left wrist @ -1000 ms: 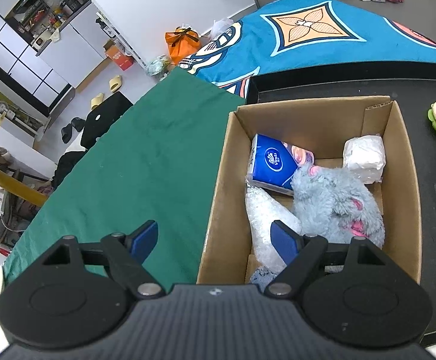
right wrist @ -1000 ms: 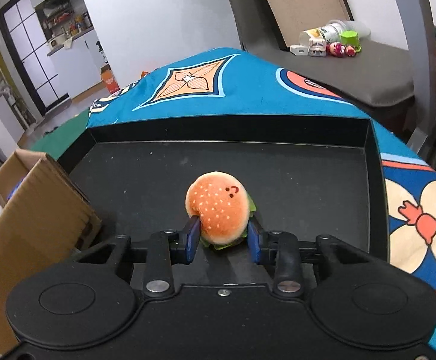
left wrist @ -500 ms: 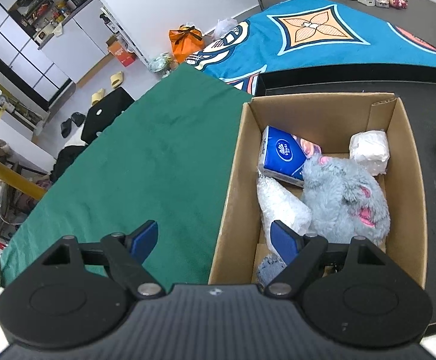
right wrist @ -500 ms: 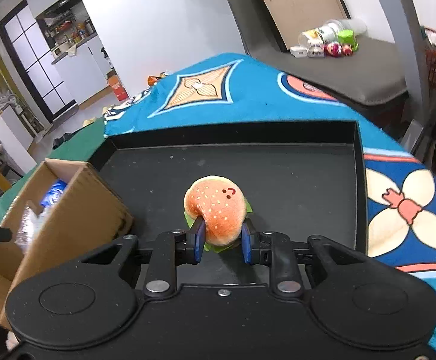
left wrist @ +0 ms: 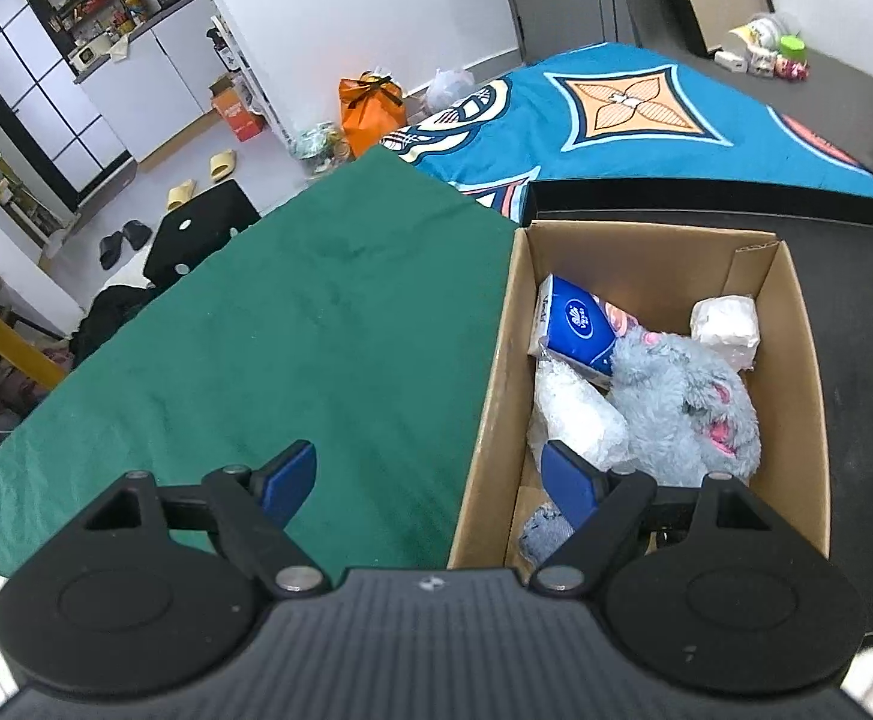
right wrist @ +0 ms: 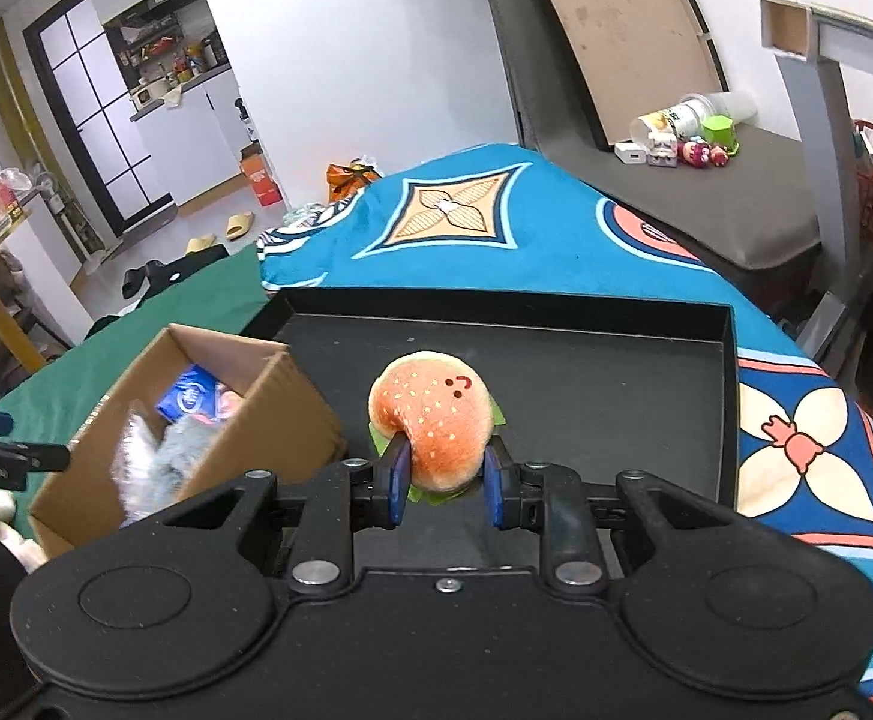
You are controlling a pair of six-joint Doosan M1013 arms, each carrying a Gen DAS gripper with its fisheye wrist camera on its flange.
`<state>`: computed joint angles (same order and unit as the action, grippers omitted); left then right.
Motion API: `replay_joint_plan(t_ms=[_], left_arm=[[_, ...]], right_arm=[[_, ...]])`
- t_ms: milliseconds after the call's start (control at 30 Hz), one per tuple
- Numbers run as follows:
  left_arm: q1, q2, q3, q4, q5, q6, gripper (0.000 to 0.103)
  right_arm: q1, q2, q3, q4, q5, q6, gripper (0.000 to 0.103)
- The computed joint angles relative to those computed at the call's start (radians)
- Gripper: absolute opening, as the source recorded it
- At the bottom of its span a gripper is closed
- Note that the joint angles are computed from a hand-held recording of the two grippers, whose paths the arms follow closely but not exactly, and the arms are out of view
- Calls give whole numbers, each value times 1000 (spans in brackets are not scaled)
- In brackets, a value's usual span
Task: Organize soft objects
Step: 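Carry the burger plush with the right gripper over the box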
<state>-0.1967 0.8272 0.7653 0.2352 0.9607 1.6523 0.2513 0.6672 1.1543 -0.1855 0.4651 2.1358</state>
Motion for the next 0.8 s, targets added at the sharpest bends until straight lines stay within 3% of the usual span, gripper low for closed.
replay_joint_plan(t_ms=[333, 533, 800], left_arm=[[37, -24, 64, -136, -87, 109, 80], [59, -16, 55, -243, -72, 155, 78], [78, -8, 50, -332, -39, 200, 48]], right_arm=[[37, 2, -41, -139, 49, 126, 25], [59, 7, -69, -164, 79, 135, 25], [85, 26, -123, -152, 116, 109, 25]])
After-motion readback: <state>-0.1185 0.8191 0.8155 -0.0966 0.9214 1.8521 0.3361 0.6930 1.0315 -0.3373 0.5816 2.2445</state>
